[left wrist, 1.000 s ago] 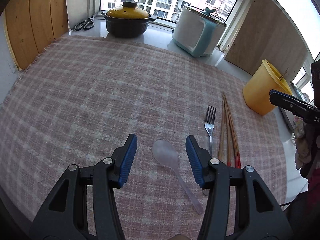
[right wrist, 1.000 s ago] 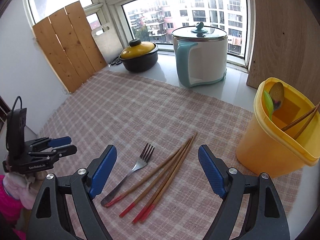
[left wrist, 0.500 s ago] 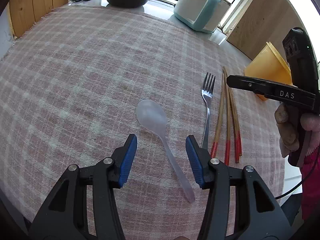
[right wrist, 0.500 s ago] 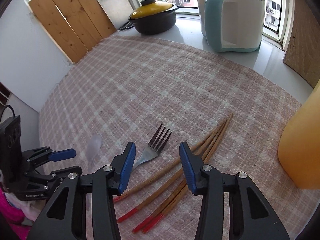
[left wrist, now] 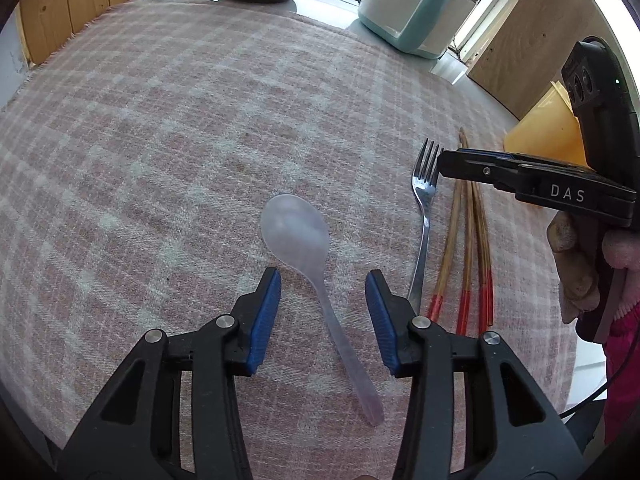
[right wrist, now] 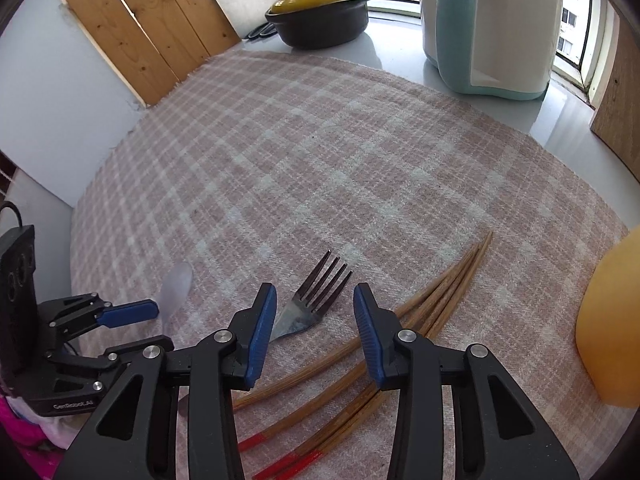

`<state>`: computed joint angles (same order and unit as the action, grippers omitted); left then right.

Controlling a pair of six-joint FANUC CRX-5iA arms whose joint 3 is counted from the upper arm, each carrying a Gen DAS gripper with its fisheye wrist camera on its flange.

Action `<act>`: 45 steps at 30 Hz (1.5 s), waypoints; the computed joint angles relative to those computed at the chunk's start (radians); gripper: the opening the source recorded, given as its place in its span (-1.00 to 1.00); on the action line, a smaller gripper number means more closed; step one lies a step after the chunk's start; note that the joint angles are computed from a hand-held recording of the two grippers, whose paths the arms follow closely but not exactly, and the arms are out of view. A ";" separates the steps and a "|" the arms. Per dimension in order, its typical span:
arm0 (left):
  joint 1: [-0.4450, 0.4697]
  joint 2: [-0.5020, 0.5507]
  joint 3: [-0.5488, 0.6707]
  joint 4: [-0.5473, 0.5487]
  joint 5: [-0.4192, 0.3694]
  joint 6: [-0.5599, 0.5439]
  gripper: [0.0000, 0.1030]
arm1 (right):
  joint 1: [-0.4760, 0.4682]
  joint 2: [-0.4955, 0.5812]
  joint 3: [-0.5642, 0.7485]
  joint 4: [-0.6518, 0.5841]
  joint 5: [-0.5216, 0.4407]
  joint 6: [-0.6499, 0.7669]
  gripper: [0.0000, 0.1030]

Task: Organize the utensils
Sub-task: 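Close the left tool on the clear plastic spoon while the right tool closes on the steel fork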

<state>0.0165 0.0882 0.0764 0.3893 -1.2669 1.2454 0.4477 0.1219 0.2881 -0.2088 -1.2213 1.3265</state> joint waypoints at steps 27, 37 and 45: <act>-0.053 0.032 0.052 -0.094 0.080 0.087 -0.60 | 0.035 0.048 0.008 0.066 0.016 -0.011 -0.61; -0.062 0.039 0.064 -0.090 0.093 0.086 -0.84 | 0.031 0.047 0.017 0.055 0.020 0.005 -0.81; -0.070 0.052 0.073 -0.080 0.098 0.082 -0.89 | 0.039 0.050 0.021 0.053 0.023 0.012 -0.88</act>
<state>-0.0540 0.1398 0.1493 0.3095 -1.1693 1.3273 0.4870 0.1720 0.3093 -0.1559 -1.1983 1.3388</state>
